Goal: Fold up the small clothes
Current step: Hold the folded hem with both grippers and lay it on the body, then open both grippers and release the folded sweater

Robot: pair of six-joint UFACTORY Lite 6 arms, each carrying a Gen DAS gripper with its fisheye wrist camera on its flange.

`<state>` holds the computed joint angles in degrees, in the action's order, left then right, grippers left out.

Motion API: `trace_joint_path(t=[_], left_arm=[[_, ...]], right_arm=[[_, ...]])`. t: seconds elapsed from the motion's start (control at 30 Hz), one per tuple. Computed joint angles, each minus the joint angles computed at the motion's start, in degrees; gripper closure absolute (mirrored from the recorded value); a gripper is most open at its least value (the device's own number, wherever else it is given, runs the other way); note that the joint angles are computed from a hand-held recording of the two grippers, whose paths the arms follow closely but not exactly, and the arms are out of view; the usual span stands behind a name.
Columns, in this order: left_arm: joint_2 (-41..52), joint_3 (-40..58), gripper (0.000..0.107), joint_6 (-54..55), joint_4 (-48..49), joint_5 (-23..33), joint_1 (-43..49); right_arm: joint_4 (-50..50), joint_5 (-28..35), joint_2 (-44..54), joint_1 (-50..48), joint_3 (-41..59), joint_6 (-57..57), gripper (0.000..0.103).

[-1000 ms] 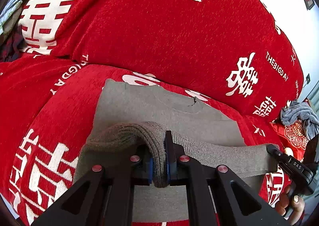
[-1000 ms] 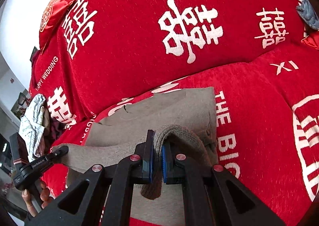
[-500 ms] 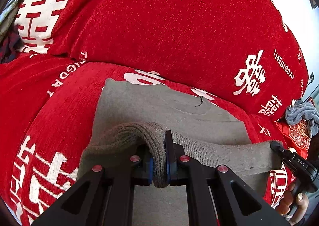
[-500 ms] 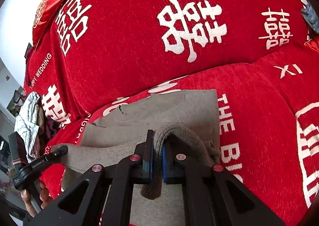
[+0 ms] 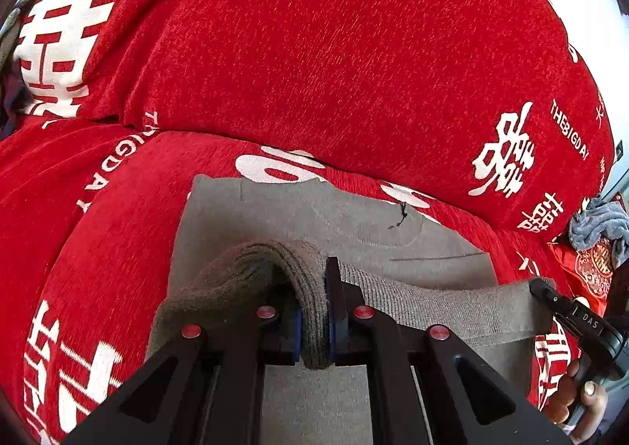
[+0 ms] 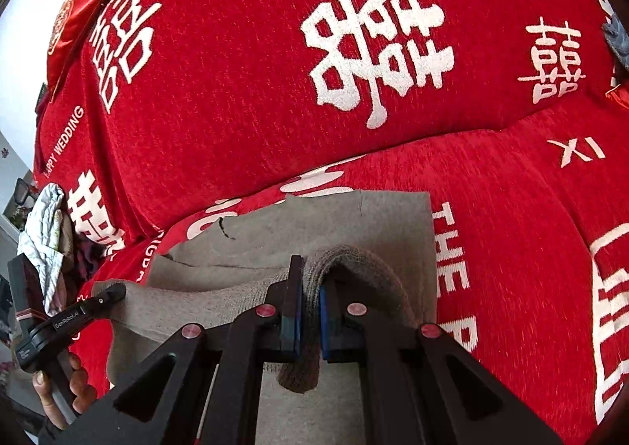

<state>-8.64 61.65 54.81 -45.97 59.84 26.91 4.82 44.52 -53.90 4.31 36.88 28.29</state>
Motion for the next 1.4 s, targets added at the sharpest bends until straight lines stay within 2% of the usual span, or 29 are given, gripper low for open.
trace_joint_path(t=[0.5, 0.67, 0.9, 1.1, 1.17, 1.2, 1.23, 1.27, 1.3, 1.33, 1.37, 1.4], left_arm=[[8.1, 2.2, 0.097, -3.6, 1.3, -7.9, -7.1], [12.3, 3.9, 0.097, -3.8, 1.1, -8.5, -7.1], [13.8, 5.8, 0.097, -3.5, -0.8, -7.7, -6.3], [18.7, 8.3, 0.097, -9.0, 3.9, -10.4, -9.9], [20.8, 9.4, 0.096, -9.9, 4.0, -8.9, -9.6], [21.6, 9.7, 0.09, -9.9, 3.5, -8.0, -9.1], [22.1, 9.8, 0.06, -9.2, 2.6, -7.0, -8.5], [22.6, 10.1, 0.021, -7.6, 0.8, -5.3, -7.5], [22.2, 9.3, 0.011, -4.7, -2.4, -4.1, -5.9], [20.3, 7.7, 0.007, -3.3, -4.5, -5.0, -4.7], [19.2, 7.3, 0.007, -3.2, -4.7, -5.5, -4.0], [19.5, 8.0, 0.007, -2.5, -5.1, -4.2, -3.3]], right_arm=[[14.7, -6.0, 10.7, -11.2, -1.7, -17.6, 0.096], [18.1, -7.4, 13.3, -13.1, -2.5, -21.2, 0.096], [17.0, -9.7, 16.3, -11.3, -0.4, -19.9, 0.096], [21.4, -11.2, 22.7, -12.9, 0.0, -23.6, 0.095], [24.1, -10.9, 24.6, -13.5, -0.1, -26.3, 0.092], [25.4, -10.3, 25.4, -14.0, 0.1, -27.9, 0.091], [27.0, -9.7, 25.6, -14.6, 0.2, -30.1, 0.087], [29.0, -9.0, 25.1, -15.4, 0.0, -32.5, 0.076], [30.2, -8.5, 24.2, -16.1, -0.3, -33.9, 0.058], [30.9, -8.1, 22.8, -16.9, -0.8, -34.7, 0.048], [31.4, -7.8, 20.5, -17.9, -1.4, -35.1, 0.031], [31.4, -7.6, 18.9, -18.5, -1.8, -35.2, 0.026]])
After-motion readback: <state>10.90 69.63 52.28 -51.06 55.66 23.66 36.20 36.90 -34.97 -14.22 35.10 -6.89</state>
